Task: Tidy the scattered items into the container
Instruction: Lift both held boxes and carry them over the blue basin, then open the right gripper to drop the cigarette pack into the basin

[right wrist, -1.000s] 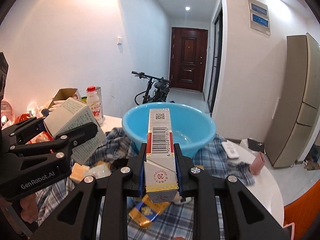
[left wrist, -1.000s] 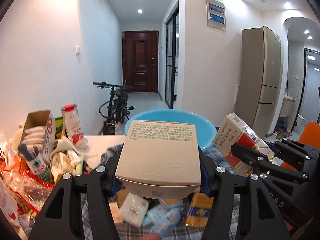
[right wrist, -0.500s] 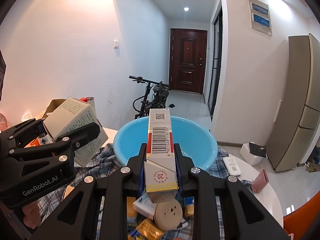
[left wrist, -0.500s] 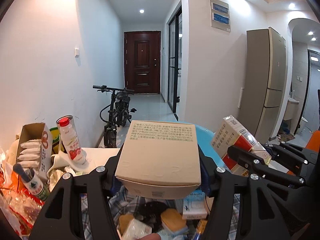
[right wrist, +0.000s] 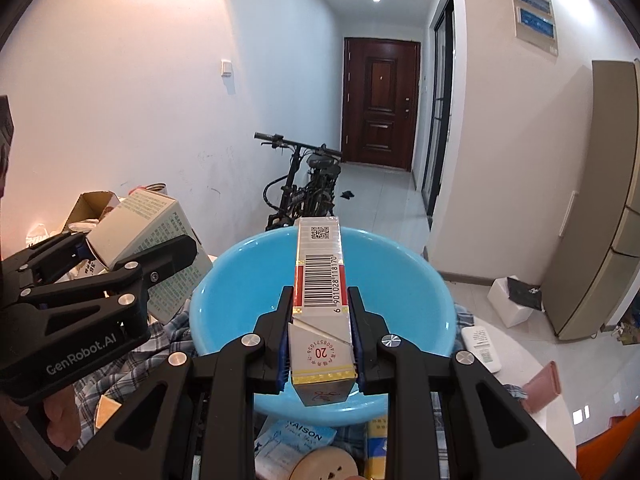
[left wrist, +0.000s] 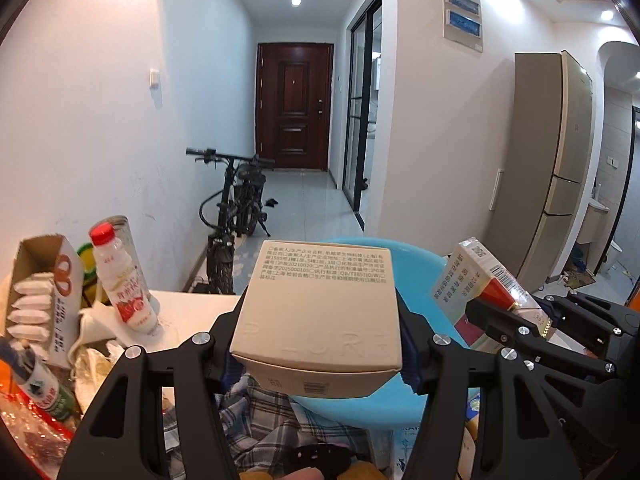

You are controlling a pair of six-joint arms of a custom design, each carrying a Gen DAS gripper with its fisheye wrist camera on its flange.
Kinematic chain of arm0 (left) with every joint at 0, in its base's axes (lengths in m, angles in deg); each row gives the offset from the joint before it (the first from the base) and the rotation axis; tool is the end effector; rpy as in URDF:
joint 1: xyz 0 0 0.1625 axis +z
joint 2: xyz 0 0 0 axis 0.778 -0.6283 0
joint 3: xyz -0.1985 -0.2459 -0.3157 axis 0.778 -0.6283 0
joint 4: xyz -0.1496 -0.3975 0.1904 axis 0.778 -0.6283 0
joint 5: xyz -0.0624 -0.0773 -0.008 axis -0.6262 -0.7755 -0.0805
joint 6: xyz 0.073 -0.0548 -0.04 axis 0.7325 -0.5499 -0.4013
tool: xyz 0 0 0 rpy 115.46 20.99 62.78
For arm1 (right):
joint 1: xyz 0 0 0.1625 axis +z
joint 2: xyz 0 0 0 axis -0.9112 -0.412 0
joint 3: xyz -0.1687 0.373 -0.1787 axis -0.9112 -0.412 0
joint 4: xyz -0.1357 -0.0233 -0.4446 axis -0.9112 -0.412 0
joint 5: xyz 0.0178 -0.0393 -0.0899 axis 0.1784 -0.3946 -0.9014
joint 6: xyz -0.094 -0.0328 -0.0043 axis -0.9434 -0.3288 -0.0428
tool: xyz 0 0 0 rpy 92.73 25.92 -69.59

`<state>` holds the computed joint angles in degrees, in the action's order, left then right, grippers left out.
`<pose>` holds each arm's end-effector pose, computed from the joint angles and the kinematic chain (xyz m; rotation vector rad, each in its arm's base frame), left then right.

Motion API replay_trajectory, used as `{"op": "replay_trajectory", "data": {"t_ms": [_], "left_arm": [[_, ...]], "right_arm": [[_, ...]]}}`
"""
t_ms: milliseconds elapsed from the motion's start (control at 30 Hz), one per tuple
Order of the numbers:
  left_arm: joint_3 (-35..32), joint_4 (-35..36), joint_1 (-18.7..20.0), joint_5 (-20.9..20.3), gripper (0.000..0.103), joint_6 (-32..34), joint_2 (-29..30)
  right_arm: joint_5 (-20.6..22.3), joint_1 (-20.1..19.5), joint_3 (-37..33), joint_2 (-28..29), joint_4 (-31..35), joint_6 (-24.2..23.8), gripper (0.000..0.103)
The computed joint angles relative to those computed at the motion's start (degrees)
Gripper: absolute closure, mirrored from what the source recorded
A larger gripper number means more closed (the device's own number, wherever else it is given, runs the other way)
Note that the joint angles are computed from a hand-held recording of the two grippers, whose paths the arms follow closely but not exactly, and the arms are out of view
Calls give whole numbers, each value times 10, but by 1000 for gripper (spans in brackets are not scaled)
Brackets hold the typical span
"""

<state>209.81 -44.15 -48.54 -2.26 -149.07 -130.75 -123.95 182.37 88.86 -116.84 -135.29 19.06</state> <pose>-0.3352 -0.2381 0.1511 0.4794 2.1067 -1.2802 0.2323 -0.2703 0.2466 0.9621 -2.2418 1.0378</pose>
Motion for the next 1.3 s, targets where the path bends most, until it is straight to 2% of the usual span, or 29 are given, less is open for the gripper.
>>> {"op": "replay_trajectory", "data": {"t_ms": [200, 300, 400, 733, 967, 1033, 1100, 1133, 1200, 1300], "left_arm": [[12, -85, 27, 1, 44, 58, 10], [11, -85, 28, 10, 44, 53, 11], [14, -117, 30, 7, 44, 82, 18], [-4, -60, 29, 6, 43, 58, 32], [-2, -69, 33, 5, 43, 62, 29], [-6, -53, 33, 6, 44, 50, 29], [-8, -31, 33, 10, 43, 34, 25], [-2, -53, 34, 7, 43, 49, 19], [6, -84, 36, 2, 43, 65, 10], [3, -67, 35, 6, 43, 55, 11]], "right_arm": [[2, -17, -7, 30, -18, -11, 77], [-1, -15, -9, 38, -25, -18, 77], [-2, -13, -11, 41, -23, -14, 77], [-4, -13, -10, 31, -22, -17, 77], [-3, -16, -9, 23, -15, -21, 76], [-14, -14, -12, 25, -9, -23, 47], [-54, -4, -14, 58, -78, -39, 12], [-60, -5, -15, 69, -108, -53, 8], [-50, -10, -13, 56, -102, -59, 7], [-45, -8, -10, 45, -99, -62, 6]]}}
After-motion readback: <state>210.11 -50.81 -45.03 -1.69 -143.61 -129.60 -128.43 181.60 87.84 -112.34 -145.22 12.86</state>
